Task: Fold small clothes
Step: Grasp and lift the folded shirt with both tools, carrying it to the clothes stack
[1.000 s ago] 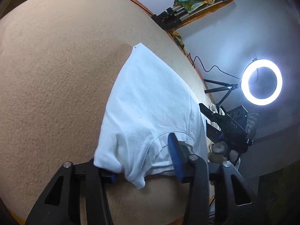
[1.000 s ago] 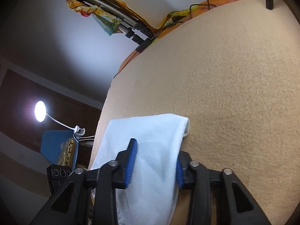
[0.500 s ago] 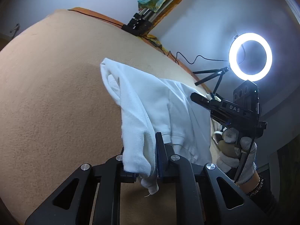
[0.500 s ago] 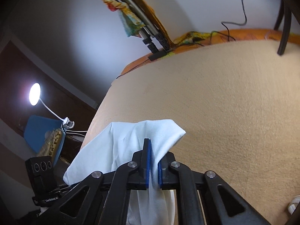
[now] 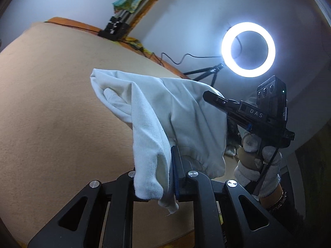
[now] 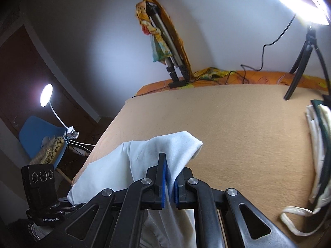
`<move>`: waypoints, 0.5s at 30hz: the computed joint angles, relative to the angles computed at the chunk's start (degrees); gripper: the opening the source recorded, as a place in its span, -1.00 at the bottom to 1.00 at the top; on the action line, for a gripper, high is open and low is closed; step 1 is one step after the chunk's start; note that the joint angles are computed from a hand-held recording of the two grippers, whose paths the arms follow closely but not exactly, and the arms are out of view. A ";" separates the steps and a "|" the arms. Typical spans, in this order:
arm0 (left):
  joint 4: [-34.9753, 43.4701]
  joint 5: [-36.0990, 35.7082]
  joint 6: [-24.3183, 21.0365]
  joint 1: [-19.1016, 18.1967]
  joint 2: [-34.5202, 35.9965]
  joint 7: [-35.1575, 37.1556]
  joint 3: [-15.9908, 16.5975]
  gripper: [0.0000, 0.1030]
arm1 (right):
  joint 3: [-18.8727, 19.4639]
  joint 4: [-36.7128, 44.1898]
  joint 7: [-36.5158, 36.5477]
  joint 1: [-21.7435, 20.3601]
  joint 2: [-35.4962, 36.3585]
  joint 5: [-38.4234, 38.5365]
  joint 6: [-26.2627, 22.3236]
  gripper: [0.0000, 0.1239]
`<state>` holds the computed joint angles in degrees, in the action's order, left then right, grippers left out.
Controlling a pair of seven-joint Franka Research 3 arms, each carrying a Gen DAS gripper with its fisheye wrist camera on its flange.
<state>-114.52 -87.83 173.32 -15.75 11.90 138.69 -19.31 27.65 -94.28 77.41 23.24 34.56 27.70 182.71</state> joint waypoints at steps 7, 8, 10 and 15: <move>4.55 5.21 -0.98 -0.53 3.04 -2.71 -1.97 -0.75 | 2.26 -9.72 0.64 -4.72 -7.14 0.37 3.89 -0.95; 5.67 6.38 -0.93 -0.65 3.88 -3.23 -2.41 -0.75 | 3.29 -11.17 0.68 -6.17 -8.13 0.20 4.45 -0.94; 7.73 9.36 -0.66 -0.68 5.50 -4.65 -3.44 -0.75 | 4.79 -14.02 1.15 -8.62 -10.14 -0.40 5.60 -0.94; 14.42 18.61 -0.44 -1.30 10.82 -9.93 -5.34 -0.75 | 10.57 -20.94 3.96 -17.72 -14.85 -2.94 8.24 -0.94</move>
<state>-100.10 -69.22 172.88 -17.05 22.71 128.76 -24.65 38.22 -115.22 81.37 5.52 19.71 24.75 190.95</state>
